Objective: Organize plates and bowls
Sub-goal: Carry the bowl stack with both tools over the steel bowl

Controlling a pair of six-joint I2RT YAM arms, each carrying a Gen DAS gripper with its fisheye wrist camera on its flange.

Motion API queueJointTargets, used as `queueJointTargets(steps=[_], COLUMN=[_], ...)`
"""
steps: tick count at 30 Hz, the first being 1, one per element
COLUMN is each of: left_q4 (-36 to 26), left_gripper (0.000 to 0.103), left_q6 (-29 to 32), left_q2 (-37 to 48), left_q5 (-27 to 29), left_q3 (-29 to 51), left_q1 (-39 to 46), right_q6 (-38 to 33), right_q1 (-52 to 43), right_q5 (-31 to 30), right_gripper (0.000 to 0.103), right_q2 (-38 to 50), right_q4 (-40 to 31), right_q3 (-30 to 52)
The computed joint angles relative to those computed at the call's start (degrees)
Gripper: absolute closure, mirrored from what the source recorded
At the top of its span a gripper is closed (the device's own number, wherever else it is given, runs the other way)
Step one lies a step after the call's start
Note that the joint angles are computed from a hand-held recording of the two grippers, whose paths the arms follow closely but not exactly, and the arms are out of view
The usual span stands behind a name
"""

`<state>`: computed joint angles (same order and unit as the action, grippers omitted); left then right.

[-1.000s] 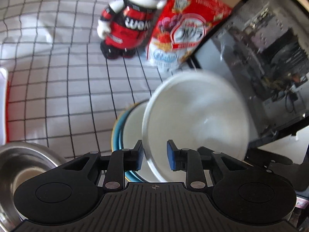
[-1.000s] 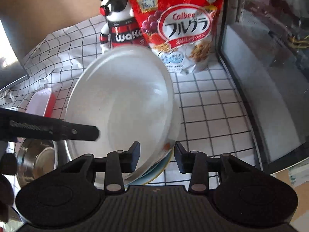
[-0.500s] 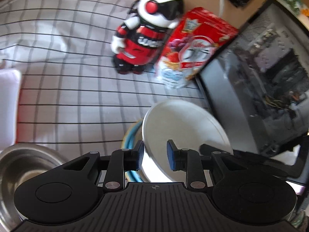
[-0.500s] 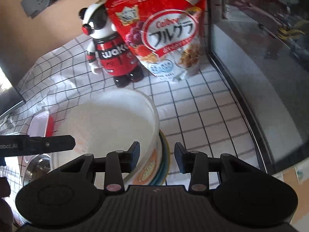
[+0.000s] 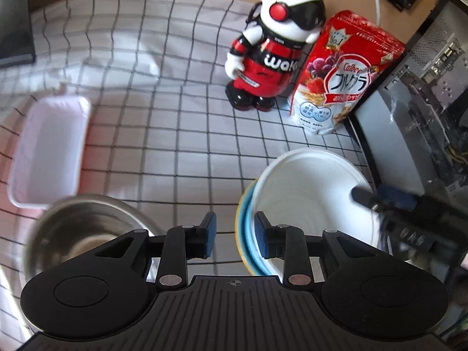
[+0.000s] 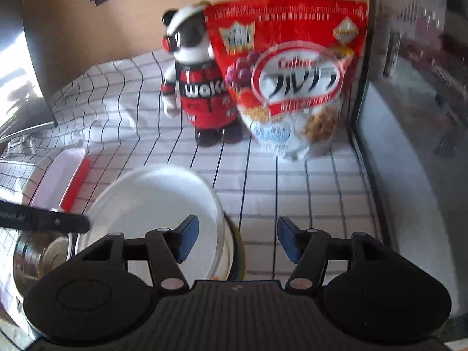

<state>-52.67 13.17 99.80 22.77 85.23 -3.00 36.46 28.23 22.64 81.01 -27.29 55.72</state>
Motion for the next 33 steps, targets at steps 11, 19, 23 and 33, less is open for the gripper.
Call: queueJointTargets(steps=[11,19,23,33], left_q4=[-6.2,-24.4,-28.3,-29.0], left_gripper=[0.072,0.072,0.072,0.07], left_q6=[15.6,29.6,30.9,33.2], left_q2=[2.9,24.7,31.3,37.9], left_q5=[11.3,11.8,8.8,7.7], left_q3=[4.6,29.9,36.7,40.4], left_q1=[15.5,31.9,32.6,30.3], right_q6=[13.2,25.4,32.1,46.1], right_q1=[17.6,28.2,29.5,28.9], right_q5=[13.5,13.1,12.1,8.8], right_gripper=[0.029,0.03,0.03,0.03], right_q2=[4.1,23.8,32.7,40.7], right_q4=[-7.7,-13.0,-17.3,-14.0], right_q3=[13.2,30.2,37.6,37.6])
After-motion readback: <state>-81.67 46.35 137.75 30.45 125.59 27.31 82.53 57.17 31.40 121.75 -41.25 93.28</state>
